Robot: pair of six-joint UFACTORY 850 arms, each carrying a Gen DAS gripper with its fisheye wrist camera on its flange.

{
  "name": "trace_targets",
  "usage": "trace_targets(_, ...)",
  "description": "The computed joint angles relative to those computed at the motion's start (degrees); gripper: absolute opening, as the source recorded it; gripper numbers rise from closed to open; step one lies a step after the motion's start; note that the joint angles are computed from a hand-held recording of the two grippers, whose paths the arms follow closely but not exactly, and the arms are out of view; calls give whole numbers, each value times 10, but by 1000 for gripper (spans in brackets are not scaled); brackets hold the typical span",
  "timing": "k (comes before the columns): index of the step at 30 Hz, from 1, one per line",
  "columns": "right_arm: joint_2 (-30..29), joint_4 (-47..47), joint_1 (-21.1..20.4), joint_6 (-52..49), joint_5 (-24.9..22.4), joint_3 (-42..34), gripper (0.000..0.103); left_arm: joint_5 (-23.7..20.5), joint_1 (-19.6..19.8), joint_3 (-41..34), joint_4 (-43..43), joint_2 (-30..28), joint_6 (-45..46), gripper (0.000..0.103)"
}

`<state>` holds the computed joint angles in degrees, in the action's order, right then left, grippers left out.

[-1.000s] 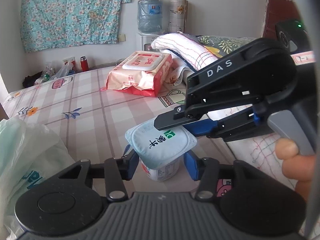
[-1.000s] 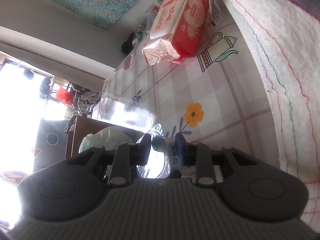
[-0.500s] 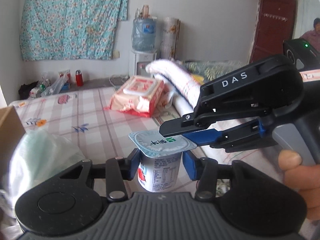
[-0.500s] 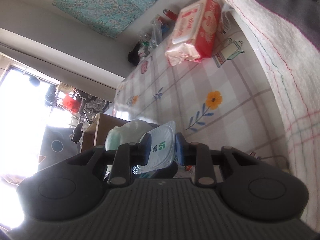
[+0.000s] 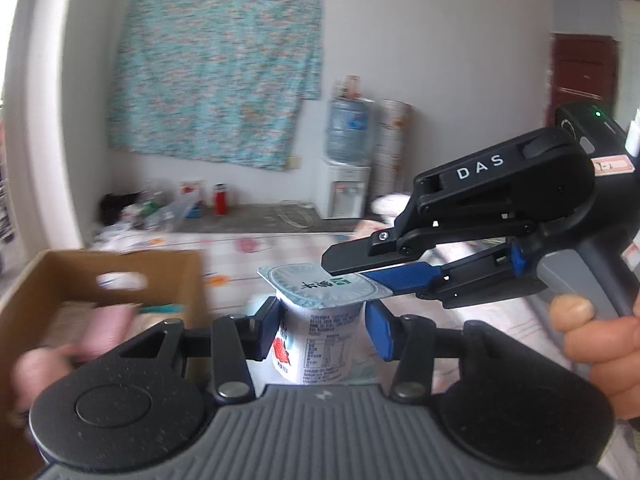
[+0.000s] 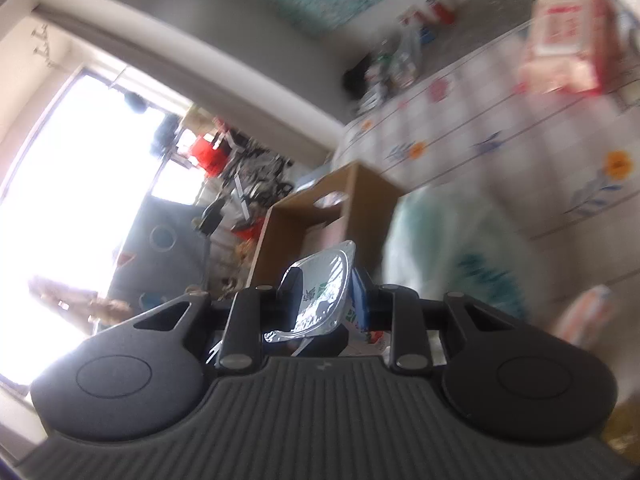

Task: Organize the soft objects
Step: 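Lift the yogurt cup with the right tool and carry it over the box, then lower the yogurt cup into the box and open the right tool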

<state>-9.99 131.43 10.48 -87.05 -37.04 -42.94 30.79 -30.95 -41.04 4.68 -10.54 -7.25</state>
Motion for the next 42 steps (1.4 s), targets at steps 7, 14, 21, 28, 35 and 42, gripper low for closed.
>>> trace_targets(7, -91, -90, 91, 90, 25, -128, 27, -57, 81, 38, 15, 44, -19, 48)
trace_targets(14, -168, -304, 140, 293, 69, -234, 27, -116, 154, 21, 294, 14, -300, 48)
trace_targets(21, -211, -564, 163, 508, 88, -304, 30, -106, 210, 11, 625, -8, -593, 48)
trace_targets(28, -253, -744, 171, 669, 44, -365, 35, -102, 230, -18, 860, -38, -805, 50)
trace_targets(35, -268, -756, 174, 684, 30, -386, 45, -75, 248, -18, 895, -34, -832, 54)
trace_targets(42, -261, -696, 171, 628, 47, -375, 49, -83, 249, -8, 810, -24, -751, 55)
